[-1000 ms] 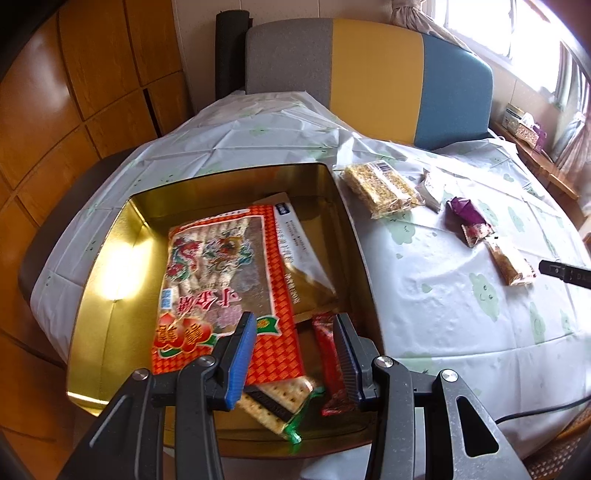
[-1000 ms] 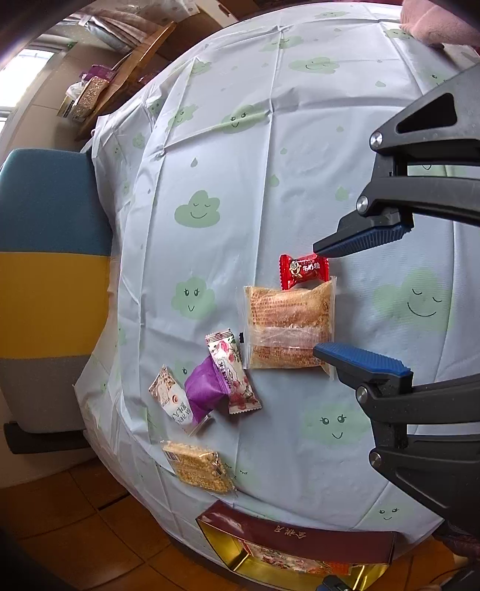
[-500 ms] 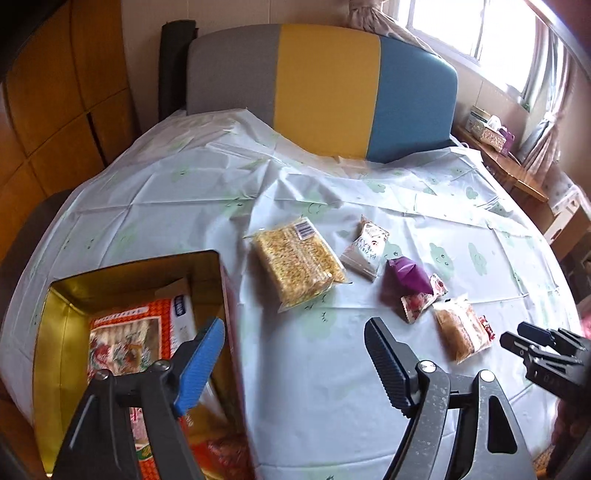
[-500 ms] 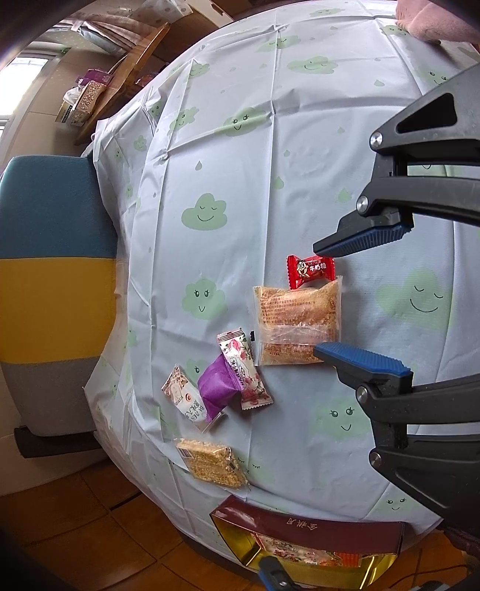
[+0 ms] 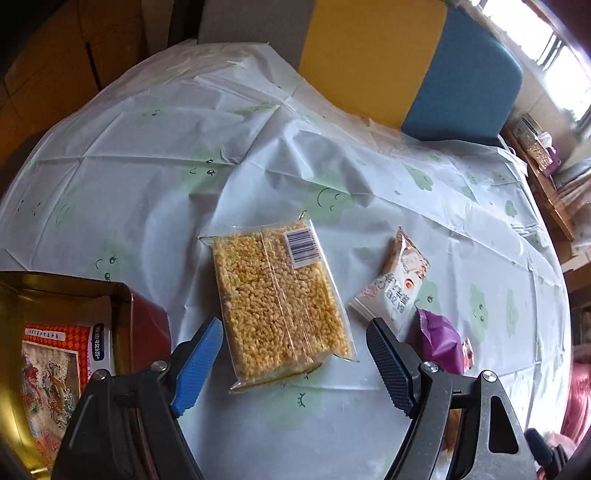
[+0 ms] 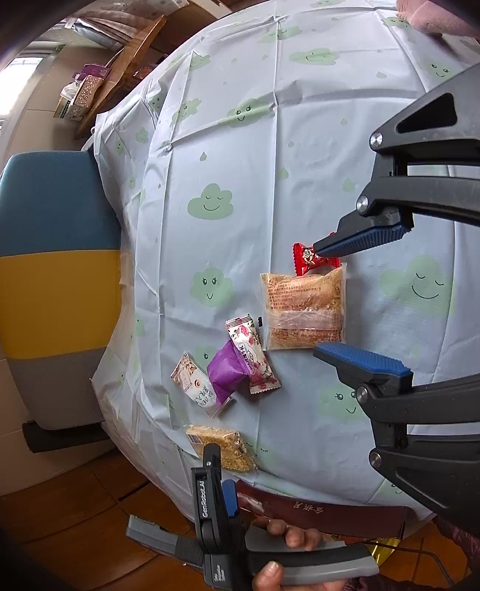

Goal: Organize snacks
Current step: 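Grasp the clear yellow puffed-corn pack with the left tool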

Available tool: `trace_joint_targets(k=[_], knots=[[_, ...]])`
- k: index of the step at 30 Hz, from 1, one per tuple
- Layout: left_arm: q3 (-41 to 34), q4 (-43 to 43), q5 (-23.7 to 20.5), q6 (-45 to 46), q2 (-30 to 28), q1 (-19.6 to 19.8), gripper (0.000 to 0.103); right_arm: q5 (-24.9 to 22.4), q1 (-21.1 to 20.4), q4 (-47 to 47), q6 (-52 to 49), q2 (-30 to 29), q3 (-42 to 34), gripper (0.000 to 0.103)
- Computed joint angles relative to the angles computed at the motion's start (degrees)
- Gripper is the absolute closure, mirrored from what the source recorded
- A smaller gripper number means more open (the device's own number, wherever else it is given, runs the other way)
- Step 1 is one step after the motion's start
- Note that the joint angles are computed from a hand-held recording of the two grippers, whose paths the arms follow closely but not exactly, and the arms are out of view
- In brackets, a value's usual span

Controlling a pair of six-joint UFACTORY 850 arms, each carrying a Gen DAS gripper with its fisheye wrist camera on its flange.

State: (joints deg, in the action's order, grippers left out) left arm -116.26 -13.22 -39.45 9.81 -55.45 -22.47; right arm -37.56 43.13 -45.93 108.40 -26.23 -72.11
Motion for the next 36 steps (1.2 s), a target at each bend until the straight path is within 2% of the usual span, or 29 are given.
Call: trace_joint_targets(k=[5,8,10,15,17,20,24,28,32,36], knots=[[-3.31,2.35,-1.63,-3.65,-2.59,0.15,0.022,1.19,-0.20,-0.17,0.69,0.34,0.49,0.054],[-3.58,2.72,-0.07,-3.22,-2.82,-0.12,0.022,1.46,-0.19,-0.11,0.32,0.17,0.30,0.054],[-4.62,4.06,-0.05,-4.27,-3.56,-0.45,0.016,1.60,-0.22,0.32,-0.29,-0.02,0.12,0.054],[-4.02,13.15,2.63,-8.30,-4.00,-2.02,0.014,1.63,-0.38,0.95,-0.54,-0.03,0.19,0.054],[-0.90,16.36,6.32,-8.80,-2.42,-2.45,0.024,1.66,-0.46,1.24,-0.55,-0.06,0.21,0.054],[3.15,17.50,9.08,-7.17,-0.06,-2.87,0.026,1.54,-0.49,1.21,-0.41,-0.07,0.23,0.054],[12.21,21.30,14.41,-7.46,5.17,-3.81,0.030,1.06,-0.53,1.03,0.04,-0.06,0.23,0.054],[21.67,19.43,18.06,-4.36,10.93,-3.98,0.030,0.51,-0.74,1.66,0.22,0.12,0.55,0.054],[31.84,12.57,22.14,4.36,17.30,-3.78,0.030,0.01,-0.84,1.81,0.93,0.41,1.02,0.054],[42.23,1.05,26.08,18.19,23.70,-3.31,0.030,-0.53,-0.78,2.24,1.27,0.47,1.16,0.054]])
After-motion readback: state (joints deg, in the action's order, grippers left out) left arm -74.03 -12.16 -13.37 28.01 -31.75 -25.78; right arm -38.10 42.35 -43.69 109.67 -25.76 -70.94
